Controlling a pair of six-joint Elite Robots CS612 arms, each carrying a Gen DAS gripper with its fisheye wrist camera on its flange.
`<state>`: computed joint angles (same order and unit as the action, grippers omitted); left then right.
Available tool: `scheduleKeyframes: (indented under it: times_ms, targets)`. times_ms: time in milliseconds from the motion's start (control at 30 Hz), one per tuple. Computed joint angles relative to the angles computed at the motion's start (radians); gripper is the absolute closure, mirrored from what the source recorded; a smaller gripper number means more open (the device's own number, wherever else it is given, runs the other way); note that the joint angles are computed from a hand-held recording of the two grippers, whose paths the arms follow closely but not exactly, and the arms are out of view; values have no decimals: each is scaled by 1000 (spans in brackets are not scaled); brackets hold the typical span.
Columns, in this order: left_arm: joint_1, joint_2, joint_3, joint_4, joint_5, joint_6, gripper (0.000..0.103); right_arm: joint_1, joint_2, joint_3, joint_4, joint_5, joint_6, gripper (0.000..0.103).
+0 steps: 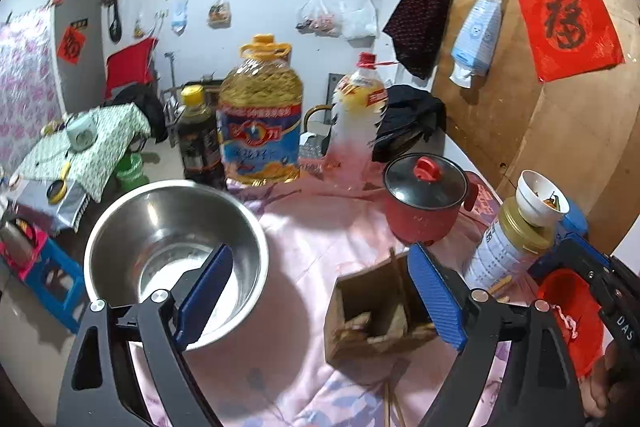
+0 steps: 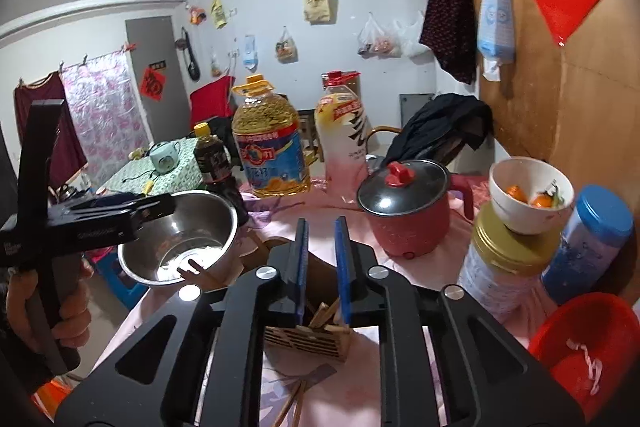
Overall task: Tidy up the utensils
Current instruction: 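Lower the chopsticks into the holder and open both tools, then move both tools back down toward the last two chopsticks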
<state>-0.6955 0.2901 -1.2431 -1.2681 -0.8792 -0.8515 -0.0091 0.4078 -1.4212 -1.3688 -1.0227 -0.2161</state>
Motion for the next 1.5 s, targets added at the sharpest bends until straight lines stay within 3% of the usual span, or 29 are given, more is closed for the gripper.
scheduleKeyframes:
  times_ms: [133, 700, 1133, 1500]
  targets:
    - [-10, 27, -65, 69, -10, -76, 13, -4, 17, -40, 42, -13, 20, 73]
    - [-61, 102, -218, 346, -47, -269, 12, 4, 81, -202, 236, -54, -41, 71]
    - [-83, 146, -282, 491, -98, -356, 12, 24, 119, -290, 427, -118, -107, 65]
    - [-84, 184, -358, 558, -149, -371, 12, 50, 141, -349, 547, -193, -89, 63]
